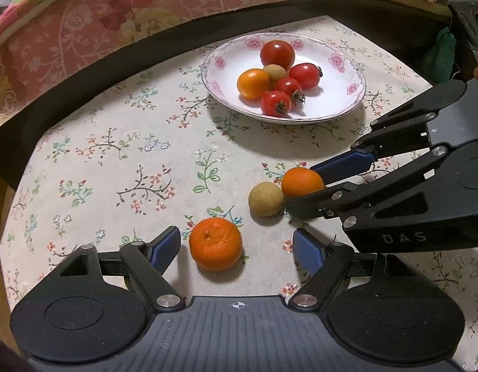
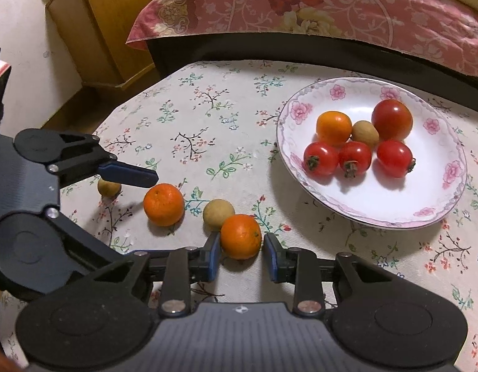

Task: Organize fruits
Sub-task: 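Grasp a small orange with the right gripper, then grasp another small orange with the left gripper while right holds its orange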

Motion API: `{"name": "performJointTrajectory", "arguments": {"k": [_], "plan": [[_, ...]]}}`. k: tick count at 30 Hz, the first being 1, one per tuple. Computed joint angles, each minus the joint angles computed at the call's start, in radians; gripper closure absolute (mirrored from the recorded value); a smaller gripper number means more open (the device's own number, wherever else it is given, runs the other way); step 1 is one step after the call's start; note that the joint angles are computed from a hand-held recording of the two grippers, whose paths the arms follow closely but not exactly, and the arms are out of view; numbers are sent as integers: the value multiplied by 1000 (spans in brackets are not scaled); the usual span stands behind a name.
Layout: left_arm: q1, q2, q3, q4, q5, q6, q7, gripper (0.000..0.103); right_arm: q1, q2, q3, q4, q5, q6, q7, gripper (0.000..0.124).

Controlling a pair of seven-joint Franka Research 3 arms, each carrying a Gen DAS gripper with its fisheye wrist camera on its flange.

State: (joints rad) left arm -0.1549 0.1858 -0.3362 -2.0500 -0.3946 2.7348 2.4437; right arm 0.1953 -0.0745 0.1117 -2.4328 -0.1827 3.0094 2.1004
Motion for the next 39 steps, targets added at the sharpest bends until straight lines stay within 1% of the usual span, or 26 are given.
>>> {"name": "performJointTrajectory", "arguments": {"k": [5, 7, 10, 13, 15, 16, 18, 19, 22, 24, 27, 32, 36, 39], "plan": [[-4, 5, 4, 3, 28, -4, -25, 23, 2, 0, -3, -2, 18, 5, -11, 93], [1, 8, 1, 11, 17, -19, -27, 27, -5, 4, 1, 0, -3, 9, 8, 93], [1, 8, 2, 10, 17, -11, -33, 34, -15, 12, 6, 7, -51, 14, 53, 93], [4, 6, 0, 11, 10, -11, -32, 35, -12, 14, 3, 12, -74, 10, 70, 93], [5, 4, -1, 10, 4, -10, -30, 36, -7, 15, -2, 11, -61, 13, 72, 93], [5, 3, -1, 10, 2, -10, -29, 36, -4, 14, -5, 13, -53, 7, 69, 94], [4, 1, 0, 7, 3, -7, -30, 36, -16, 8, 1, 21, -97, -26, 125, 97], [2, 1, 3, 6, 9, -6, -35, 37, -17, 6, -1, 20, -99, -32, 134, 97], [-3, 1, 8, 3, 29, -2, -50, 41, -11, 2, -12, 11, -61, -23, 112, 97], [-2, 2, 8, 2, 34, 8, -54, 42, -19, 0, -5, 14, -92, -33, 132, 97], [-6, 16, 17, 16, 62, 2, -110, 41, -21, -8, -2, 14, -111, -42, 143, 97], [-18, 9, 22, -1, 140, 37, -172, 43, -31, -29, 13, 8, -153, -83, 181, 97], [-11, 2, 11, -9, 145, 37, -174, 52, -34, -63, 24, -14, -161, -122, 198, 97], [-15, -7, 13, -26, 165, 62, -180, 56, -40, -99, 37, -35, -164, -143, 214, 97]]}}
